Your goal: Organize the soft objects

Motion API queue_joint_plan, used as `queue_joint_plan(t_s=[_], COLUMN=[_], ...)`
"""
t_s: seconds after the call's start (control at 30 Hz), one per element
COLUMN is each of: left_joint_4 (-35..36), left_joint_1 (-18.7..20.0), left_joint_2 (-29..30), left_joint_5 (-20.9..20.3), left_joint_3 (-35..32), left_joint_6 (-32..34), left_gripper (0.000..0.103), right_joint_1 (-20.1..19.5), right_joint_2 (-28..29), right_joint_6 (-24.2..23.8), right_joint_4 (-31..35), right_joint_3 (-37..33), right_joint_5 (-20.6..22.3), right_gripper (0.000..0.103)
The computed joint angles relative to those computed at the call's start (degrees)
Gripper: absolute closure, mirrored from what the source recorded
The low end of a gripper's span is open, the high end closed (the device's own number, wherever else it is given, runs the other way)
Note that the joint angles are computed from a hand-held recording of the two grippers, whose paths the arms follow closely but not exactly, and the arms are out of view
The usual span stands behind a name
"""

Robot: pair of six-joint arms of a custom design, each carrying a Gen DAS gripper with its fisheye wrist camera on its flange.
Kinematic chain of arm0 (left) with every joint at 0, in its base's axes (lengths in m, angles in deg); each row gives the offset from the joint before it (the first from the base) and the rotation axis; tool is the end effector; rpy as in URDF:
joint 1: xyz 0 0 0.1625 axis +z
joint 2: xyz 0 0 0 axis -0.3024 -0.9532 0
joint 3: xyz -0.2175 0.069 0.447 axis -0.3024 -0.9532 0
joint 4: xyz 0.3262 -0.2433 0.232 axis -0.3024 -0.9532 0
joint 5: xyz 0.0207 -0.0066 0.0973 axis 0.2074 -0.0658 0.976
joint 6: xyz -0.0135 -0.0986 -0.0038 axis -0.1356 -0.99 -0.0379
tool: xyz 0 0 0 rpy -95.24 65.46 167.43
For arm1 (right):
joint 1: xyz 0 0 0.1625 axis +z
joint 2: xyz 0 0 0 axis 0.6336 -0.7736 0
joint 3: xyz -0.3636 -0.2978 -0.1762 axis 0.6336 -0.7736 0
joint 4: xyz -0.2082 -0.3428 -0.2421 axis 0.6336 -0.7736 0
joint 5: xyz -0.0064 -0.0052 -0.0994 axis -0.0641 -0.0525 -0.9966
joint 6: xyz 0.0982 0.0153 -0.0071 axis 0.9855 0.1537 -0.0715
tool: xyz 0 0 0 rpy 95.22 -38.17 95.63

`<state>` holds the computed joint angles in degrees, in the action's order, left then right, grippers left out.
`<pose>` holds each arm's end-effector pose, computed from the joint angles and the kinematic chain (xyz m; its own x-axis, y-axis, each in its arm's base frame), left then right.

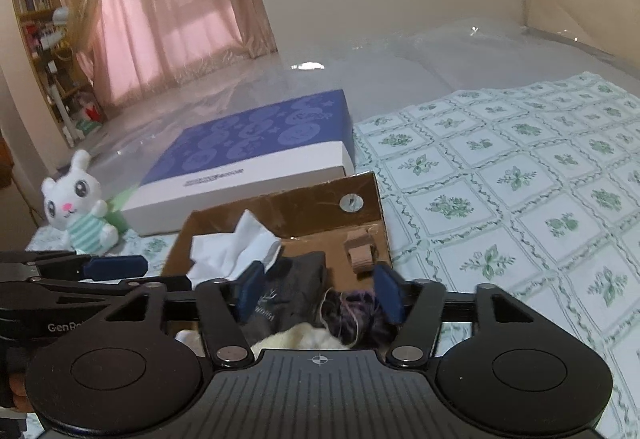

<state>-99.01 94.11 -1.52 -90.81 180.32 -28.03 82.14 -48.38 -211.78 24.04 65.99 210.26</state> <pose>-0.0264 -0.7500 0.3395 -0.4630 0.7953 -0.3914 0.8838 0.4475 -0.1363 0.4103 -0.5817 -0.0574 -0.8212 0.4137 0.3930 -0.1884 0.4535 -0.8711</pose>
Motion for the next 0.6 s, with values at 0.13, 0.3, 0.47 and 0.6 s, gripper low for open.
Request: queue_joint_plan(t_s=[0.13, 0.3, 0.47, 0.6], left_joint_4=[-0.4, 1.1, 3.0, 5.8], left_joint_1=[0.0, 0.2, 0.2, 0.6], left_joint_2=[-3.1, -7.7, -12.0, -15.2], left_joint_5=[-1.0, -2.9, -3.7, -4.6], left_joint_3=[2.1, 4.6, 6.8, 7.4], left_joint_6=[0.2, 0.0, -0.1, -1.5], left_gripper=[0.038, 0.031, 0.031, 0.031], right_joint_1=[2.2, 5.4, 8.3, 10.7], right_joint_2=[-0.9, -0.7, 1.0, 2.7], right_joint_6=[1.8, 4.4, 7.9, 10.8], right_joint_4=[-2.7, -3.7, -0.5, 3.4], right_joint_3=[2.3, 3.2, 1.3, -0.9], right_joint_5=[1.4, 3.8, 6.6, 8.3], right_gripper=[0.032, 0.029, 0.027, 0.027])
